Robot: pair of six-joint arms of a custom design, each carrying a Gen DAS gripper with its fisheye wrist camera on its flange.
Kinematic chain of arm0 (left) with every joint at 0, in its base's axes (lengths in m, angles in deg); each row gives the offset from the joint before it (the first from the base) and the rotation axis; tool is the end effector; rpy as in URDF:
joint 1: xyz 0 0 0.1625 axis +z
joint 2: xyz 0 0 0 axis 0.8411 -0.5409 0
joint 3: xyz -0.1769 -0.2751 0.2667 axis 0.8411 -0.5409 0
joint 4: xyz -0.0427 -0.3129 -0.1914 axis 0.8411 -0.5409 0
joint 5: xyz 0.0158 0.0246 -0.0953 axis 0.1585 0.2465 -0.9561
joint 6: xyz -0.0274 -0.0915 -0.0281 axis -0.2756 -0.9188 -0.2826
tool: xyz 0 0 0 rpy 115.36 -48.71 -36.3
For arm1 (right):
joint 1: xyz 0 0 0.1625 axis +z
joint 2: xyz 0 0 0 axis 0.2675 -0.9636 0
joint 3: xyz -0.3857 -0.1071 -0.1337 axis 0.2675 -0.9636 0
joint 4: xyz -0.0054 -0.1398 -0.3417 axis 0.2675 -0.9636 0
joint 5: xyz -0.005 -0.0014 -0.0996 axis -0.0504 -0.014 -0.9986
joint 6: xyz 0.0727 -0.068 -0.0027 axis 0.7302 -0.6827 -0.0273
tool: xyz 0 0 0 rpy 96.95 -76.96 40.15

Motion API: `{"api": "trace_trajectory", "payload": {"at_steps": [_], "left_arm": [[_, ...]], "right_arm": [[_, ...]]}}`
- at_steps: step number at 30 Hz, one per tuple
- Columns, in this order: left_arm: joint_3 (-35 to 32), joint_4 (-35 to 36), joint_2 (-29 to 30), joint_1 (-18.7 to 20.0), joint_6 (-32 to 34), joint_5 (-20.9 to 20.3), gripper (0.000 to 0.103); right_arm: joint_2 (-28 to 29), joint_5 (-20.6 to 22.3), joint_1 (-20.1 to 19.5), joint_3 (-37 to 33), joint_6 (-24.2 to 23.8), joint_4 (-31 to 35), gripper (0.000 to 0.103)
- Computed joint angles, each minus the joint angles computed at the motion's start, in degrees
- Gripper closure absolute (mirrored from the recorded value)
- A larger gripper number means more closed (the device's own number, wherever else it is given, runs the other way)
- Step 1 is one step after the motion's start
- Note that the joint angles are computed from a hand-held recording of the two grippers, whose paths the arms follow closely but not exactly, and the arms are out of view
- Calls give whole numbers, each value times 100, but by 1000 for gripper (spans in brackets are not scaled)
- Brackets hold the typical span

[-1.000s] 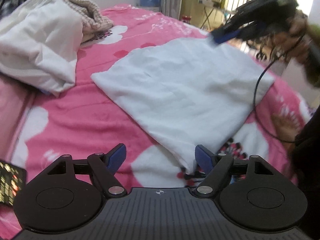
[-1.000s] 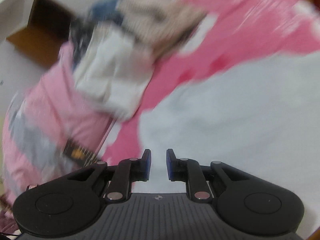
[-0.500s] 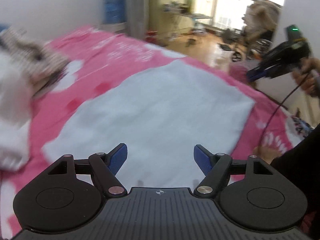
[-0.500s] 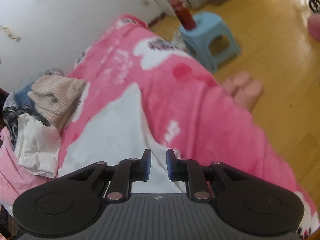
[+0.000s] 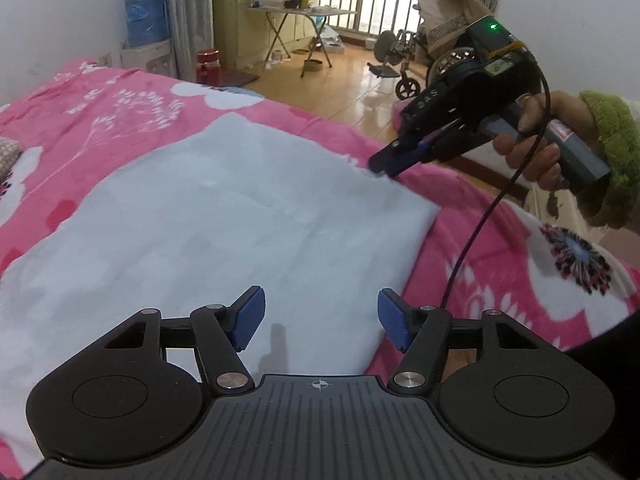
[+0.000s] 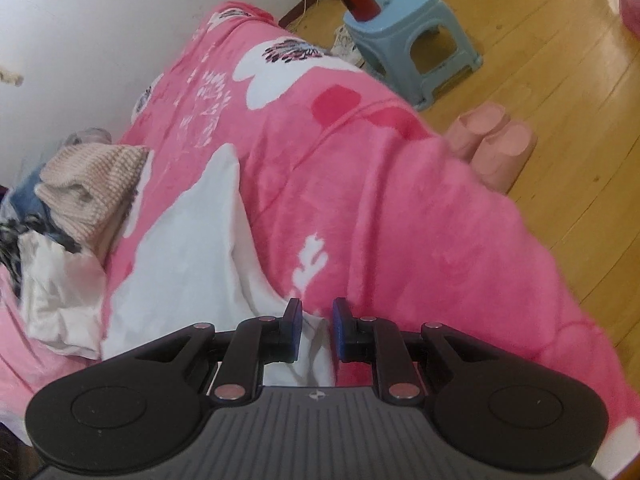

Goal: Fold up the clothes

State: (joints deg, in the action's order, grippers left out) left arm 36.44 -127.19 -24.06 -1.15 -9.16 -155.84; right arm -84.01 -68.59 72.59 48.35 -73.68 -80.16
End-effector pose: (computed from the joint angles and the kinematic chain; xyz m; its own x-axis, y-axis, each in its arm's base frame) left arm -0.1782 -0.5315 0.2070 -0.3193 0.9258 -0.2024 0.9462 0.3232 -0.0143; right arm 0.0979 -0.5467 0.2560 -0.9731 0.2064 0.1020 0.1302 0.8590 -0.4952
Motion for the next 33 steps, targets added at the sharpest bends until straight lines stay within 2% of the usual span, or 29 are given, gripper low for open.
{"api": "trace_trajectory", "payload": {"at_steps": [5, 8, 13, 16, 20, 24, 27, 30, 33], "left_arm": [[151, -240, 46, -131, 36, -15, 40], [200, -435, 85, -193, 33, -30, 40], [273, -675, 157, -282, -72, -185, 41], [336, -852, 231, -334, 21, -242, 41], [343, -1030, 417, -396, 60, -297, 43], [101, -873, 639, -386, -584, -398, 46], [-176, -772, 848, -331, -1247, -441, 47], [-480, -684, 1075, -246, -1971, -496, 48], [-675, -689, 1256, -199, -2476, -502, 51]], "right_arm": [[-70, 625, -169, 124, 76, -30, 91], [-78, 782, -193, 227, 56, -192, 98], [-84, 634, -95, 391, -209, -566, 99], [-49, 421, 39, 470, -715, -880, 99], [105, -58, 282, 474, -1634, -1184, 99], [246, -449, 480, 512, -2501, -1501, 99], [249, -479, 509, 565, -2892, -1588, 99], [214, -398, 468, 606, -3109, -1564, 99], [178, -207, 358, 610, -3016, -1472, 99]]}}
